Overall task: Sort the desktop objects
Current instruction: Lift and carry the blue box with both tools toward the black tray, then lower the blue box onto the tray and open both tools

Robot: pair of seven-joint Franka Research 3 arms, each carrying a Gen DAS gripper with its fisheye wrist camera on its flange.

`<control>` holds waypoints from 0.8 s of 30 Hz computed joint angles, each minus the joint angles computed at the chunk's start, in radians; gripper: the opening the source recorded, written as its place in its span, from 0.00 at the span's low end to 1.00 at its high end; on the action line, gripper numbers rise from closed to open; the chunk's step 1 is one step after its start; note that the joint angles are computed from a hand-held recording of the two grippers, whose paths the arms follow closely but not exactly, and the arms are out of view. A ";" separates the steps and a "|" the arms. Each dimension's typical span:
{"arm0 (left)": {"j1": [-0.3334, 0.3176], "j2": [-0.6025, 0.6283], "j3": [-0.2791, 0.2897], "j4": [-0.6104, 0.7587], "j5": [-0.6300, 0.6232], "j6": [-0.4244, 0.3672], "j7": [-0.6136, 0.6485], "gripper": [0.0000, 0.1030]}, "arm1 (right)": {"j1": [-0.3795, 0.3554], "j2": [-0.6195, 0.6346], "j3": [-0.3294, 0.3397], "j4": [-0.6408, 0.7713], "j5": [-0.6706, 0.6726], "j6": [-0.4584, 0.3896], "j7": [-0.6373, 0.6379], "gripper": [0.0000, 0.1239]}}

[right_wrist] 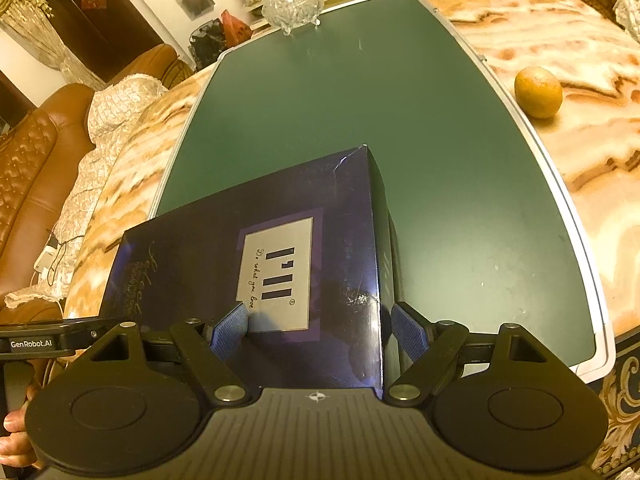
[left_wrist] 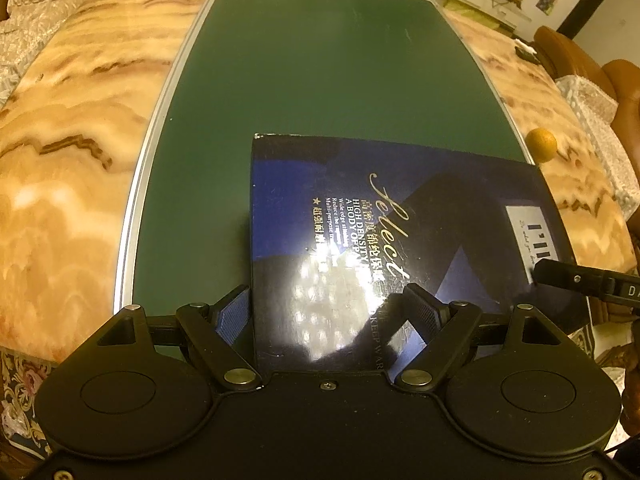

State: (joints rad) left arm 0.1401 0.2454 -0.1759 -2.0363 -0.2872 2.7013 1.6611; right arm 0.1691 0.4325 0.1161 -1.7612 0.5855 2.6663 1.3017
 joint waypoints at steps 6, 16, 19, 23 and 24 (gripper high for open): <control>-0.002 0.011 0.000 0.004 0.013 0.003 -0.008 0.79 | -0.005 0.014 0.004 0.006 0.011 -0.002 -0.008 0.67; -0.006 0.007 -0.003 -0.019 0.038 0.039 -0.020 0.79 | -0.016 0.008 0.013 -0.018 0.040 0.010 -0.034 0.67; -0.006 0.009 -0.004 -0.023 0.043 0.049 -0.022 0.79 | -0.012 0.007 0.011 -0.023 0.041 0.017 -0.036 0.67; -0.008 0.013 -0.005 -0.035 0.055 0.068 -0.029 0.79 | -0.006 0.011 0.007 -0.024 0.034 0.026 -0.032 0.67; -0.009 0.016 -0.005 -0.035 0.060 0.070 -0.033 0.79 | -0.005 0.012 0.006 -0.025 0.030 0.028 -0.031 0.67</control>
State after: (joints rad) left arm 0.1316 0.2613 -0.1807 -2.0717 -0.2273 2.7713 1.6280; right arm 0.1645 0.4449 0.1222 -1.7863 0.6158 2.6939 1.2705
